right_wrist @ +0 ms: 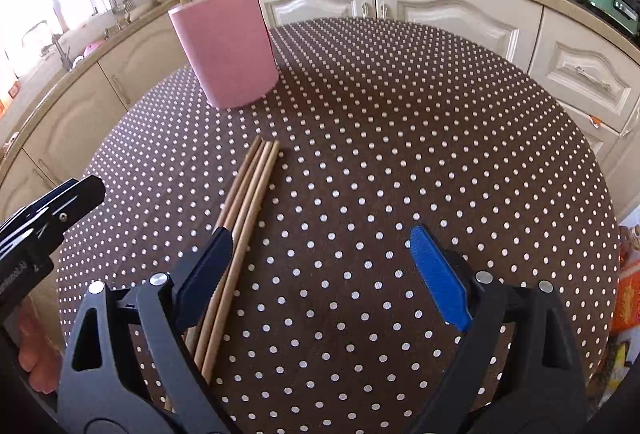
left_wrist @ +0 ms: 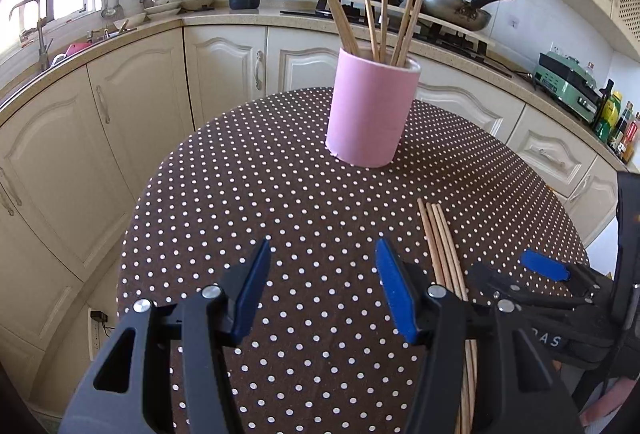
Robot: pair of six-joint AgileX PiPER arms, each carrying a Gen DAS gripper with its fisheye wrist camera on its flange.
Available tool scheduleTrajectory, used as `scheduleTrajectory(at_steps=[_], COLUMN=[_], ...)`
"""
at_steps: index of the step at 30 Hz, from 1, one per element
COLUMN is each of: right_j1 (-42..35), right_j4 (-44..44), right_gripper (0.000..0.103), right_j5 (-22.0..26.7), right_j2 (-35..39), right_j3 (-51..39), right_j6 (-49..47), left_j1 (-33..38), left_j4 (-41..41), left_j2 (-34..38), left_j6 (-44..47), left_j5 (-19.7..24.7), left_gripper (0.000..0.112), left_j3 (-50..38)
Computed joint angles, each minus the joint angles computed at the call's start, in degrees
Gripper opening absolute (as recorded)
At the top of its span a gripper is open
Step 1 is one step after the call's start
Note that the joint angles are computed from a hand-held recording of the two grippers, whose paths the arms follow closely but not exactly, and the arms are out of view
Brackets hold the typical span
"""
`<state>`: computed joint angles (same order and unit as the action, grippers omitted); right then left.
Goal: Organize utensils
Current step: 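Withdraw both open grippers from the pink cup toward the remaining chopsticks, then grasp a chopstick with the right gripper while the left gripper grasps another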
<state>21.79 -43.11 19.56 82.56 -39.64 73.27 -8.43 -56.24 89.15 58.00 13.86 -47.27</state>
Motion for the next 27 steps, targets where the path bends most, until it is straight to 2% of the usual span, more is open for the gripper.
scheduleTrajectory(at_steps=[4,11,16,17,18,19,20,23,24,27], right_j1=[0.88,2.05,3.73,4.05,4.56,4.77,5.1,4.11,3.38,-0.49], right_j4=[-0.38,-1.6,-3.13,-2.67,-3.19,-3.09,-3.64,-1.82,-0.81,6.29], right_gripper=[0.089,0.089,0.088,0.085,0.075,0.05,0.038,0.022,0.011,0.008], right_j5=[3.22,3.98,7.63,8.29,8.78,8.02,7.42,5.61,4.74,-1.07], right_j2=[2.47,6.33,9.93,10.75,11.13,11.25,11.34,11.46,11.26,9.88], right_j3=[-2.37,-5.36,-9.56,-10.56,-11.18,-11.72,-12.12,-12.61,-12.5,-10.49], right_j6=[-0.83,-1.02,1.04,-0.07,-0.47,-1.34,-1.88,-4.84,-6.1,-13.38], left_j1=[-0.5,-2.07,-3.19,-3.23,-3.23,-3.23,-3.27,-3.09,-2.91,-2.13], left_j4=[0.96,3.76,4.37,4.83,5.21,5.7,6.26,6.9,5.97,2.41], left_j2=[0.43,1.31,1.85,2.12,2.38,2.74,3.01,3.5,3.58,4.18], left_j6=[-0.85,-2.88,-3.39,-3.97,-4.46,-5.03,-5.67,-6.42,-5.47,-1.52], left_j5=[0.71,1.47,1.57,1.78,2.03,2.34,2.53,3.05,3.49,5.73], left_gripper=[0.055,0.055,0.055,0.055,0.055,0.055,0.055,0.055,0.055,0.055], left_j3=[-0.3,-1.5,-2.03,-2.28,-2.48,-2.75,-2.98,-3.44,-3.5,-3.88])
